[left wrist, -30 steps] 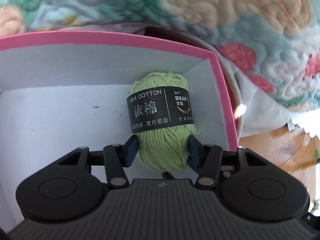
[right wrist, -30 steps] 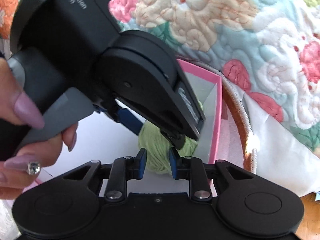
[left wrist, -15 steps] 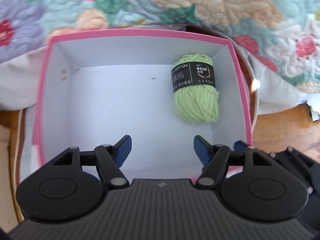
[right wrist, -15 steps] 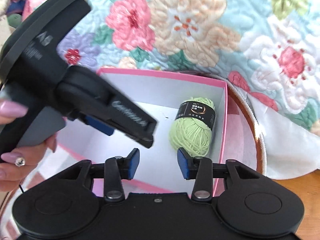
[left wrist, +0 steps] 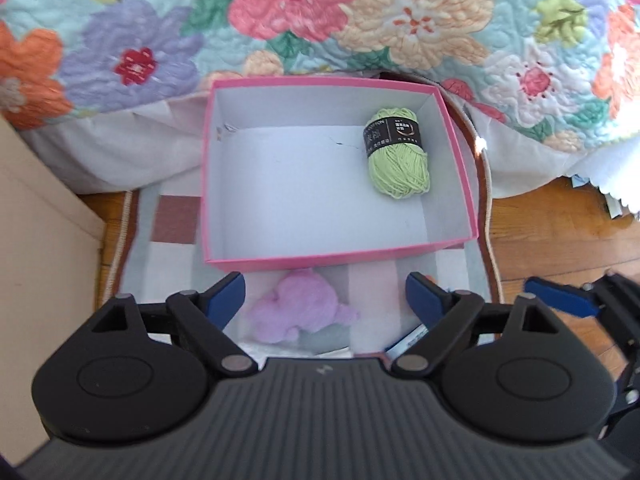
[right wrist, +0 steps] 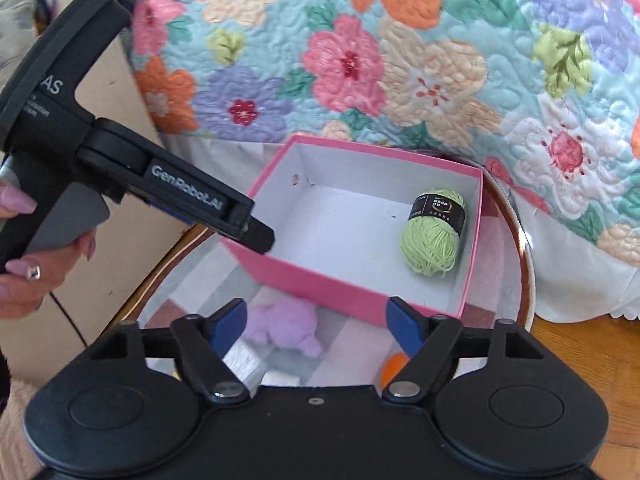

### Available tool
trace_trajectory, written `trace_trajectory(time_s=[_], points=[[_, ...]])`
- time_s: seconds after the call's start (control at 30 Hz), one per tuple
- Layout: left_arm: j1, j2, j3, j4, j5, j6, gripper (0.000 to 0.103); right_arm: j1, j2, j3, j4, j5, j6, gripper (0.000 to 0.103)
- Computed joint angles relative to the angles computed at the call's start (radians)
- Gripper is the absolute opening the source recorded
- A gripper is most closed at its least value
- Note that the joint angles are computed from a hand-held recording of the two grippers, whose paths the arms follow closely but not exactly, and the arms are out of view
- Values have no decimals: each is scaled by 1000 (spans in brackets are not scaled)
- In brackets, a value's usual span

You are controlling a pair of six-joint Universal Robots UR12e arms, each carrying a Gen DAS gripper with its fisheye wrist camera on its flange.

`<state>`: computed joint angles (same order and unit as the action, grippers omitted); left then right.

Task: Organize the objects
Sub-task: 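Open the left tool to release the yarn ball and withdraw, then lower the left tool onto the gold-capped foundation bottle and close it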

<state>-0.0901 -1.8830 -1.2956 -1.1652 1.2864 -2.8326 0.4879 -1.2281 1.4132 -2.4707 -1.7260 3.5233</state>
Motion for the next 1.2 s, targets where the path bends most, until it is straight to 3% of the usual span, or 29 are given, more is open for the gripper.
trace_trajectory(time_s=[0.1,0.27,0.43,0.57,0.83,1.03,1.2], points=[[9,38,-39,18,15,40,92,14,-23,16,0,4,15,95],[29,87,-87,16,10,86,94,30,-46,30,9,10,49,95],[64,124,-112,-44,-78,120,96,62,-61,46,-16,-11,27,95],[80,154,-144,-50,-102,130,97,85,-70,55,-21,-7,-12,95],[97,192,-201,-87,-89,157,98,116,-67,41,43,-4,-83,95],[113,211,-253,-116,-78,147,98,120,-58,39,52,54,-91,95],[117,210,-285,-93,-44,144,98,120,-44,45,47,89,-103,95]])
